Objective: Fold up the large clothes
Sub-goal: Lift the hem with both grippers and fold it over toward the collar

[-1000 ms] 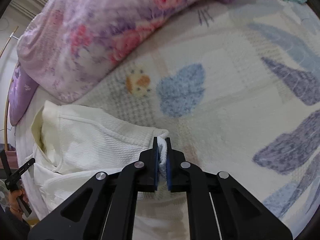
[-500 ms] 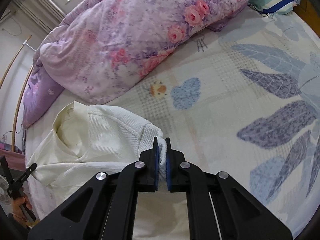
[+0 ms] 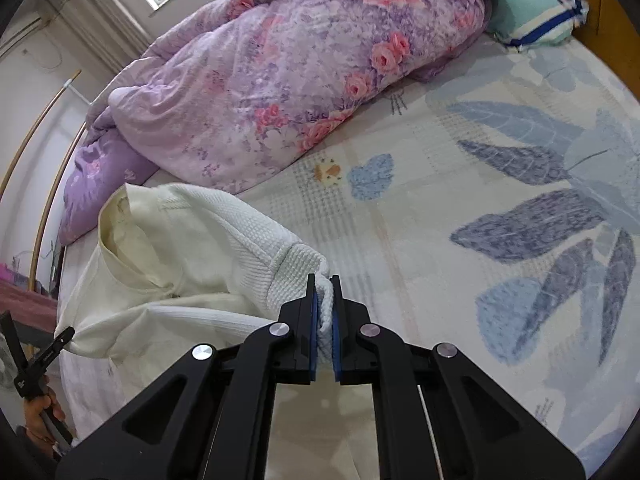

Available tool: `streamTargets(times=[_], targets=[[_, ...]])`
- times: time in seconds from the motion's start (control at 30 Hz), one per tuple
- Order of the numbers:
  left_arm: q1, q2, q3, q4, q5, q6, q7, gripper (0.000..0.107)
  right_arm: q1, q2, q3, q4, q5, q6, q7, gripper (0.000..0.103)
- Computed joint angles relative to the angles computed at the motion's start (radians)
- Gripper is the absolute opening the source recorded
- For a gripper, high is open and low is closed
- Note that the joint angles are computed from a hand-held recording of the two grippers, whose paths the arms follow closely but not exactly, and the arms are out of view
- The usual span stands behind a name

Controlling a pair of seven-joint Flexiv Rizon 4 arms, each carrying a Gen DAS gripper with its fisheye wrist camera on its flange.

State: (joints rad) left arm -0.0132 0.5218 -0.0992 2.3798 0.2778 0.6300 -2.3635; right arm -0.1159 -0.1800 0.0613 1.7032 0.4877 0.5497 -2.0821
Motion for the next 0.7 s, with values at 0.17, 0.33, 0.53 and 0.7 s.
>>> streamTargets(times=[0.17, 0.33, 0.53, 0.7], targets=[[-0.041, 0.114, -0.018, 0.04, -0.031, -0.076, -0.051, 0.01, -0.02, 0.095, -0.014, 0.076, 0.003, -0.009, -0.077, 0.005], [-0.088, 0.242, -0.048, 0.081, -0.08, -0.169, -0.127, 0.009, -0.039, 0.175, -0.062, 0.135, 0.008, -0.069, -0.105, 0.005], [-0.166, 0.382, -0.082, 0.129, -0.142, -0.301, -0.228, 0.008, -0.06, 0.283, -0.11, 0.231, -0.033, -0.142, -0.103, 0.005], [-0.255, 0.481, -0.121, 0.188, -0.217, -0.39, -0.346, 0.008, -0.078, 0.374, -0.131, 0.36, -0.122, -0.155, -0.085, 0.005]])
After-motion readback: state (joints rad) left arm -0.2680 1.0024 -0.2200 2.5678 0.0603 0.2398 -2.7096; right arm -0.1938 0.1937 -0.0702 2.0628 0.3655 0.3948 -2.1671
